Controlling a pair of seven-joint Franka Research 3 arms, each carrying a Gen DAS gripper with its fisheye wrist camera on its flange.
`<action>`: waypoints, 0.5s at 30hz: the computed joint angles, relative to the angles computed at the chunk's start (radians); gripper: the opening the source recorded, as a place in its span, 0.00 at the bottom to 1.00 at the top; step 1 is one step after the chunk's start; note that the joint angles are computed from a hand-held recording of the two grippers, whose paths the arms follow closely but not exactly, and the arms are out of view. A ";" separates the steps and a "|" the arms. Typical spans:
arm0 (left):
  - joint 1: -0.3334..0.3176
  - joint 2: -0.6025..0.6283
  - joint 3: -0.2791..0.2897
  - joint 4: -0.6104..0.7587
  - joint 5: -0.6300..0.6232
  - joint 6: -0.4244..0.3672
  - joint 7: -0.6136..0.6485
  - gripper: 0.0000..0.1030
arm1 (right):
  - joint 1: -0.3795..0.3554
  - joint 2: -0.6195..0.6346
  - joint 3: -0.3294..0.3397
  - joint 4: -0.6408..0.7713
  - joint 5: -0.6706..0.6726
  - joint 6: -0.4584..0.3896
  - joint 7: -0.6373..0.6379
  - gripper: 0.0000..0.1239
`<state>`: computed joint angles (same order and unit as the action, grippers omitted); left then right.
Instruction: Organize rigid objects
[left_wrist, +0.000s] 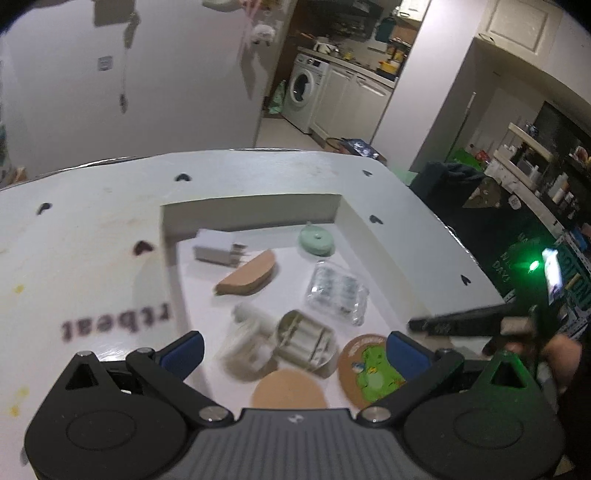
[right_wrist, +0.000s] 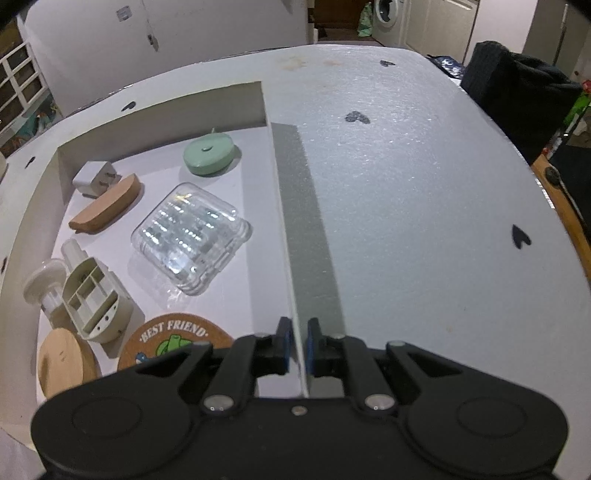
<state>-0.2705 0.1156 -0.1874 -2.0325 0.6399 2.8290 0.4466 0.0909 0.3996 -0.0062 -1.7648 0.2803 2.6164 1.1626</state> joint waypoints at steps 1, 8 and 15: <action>-0.002 -0.020 0.004 -0.019 0.016 -0.003 -0.014 1.00 | 0.000 -0.013 0.002 -0.015 0.006 0.027 -0.003 0.11; 0.032 -0.163 -0.019 -0.125 0.180 -0.056 -0.148 1.00 | -0.040 -0.192 0.086 -0.166 0.224 0.175 -0.181 0.27; 0.088 -0.271 -0.074 -0.201 0.298 -0.097 -0.251 1.00 | 0.034 -0.401 0.103 -0.381 0.553 0.351 -0.463 0.50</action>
<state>-0.1828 -0.1553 -0.2618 -2.2339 0.9382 2.7317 0.1955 0.1248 -0.0017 0.0966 -2.1462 0.8334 2.9670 0.6998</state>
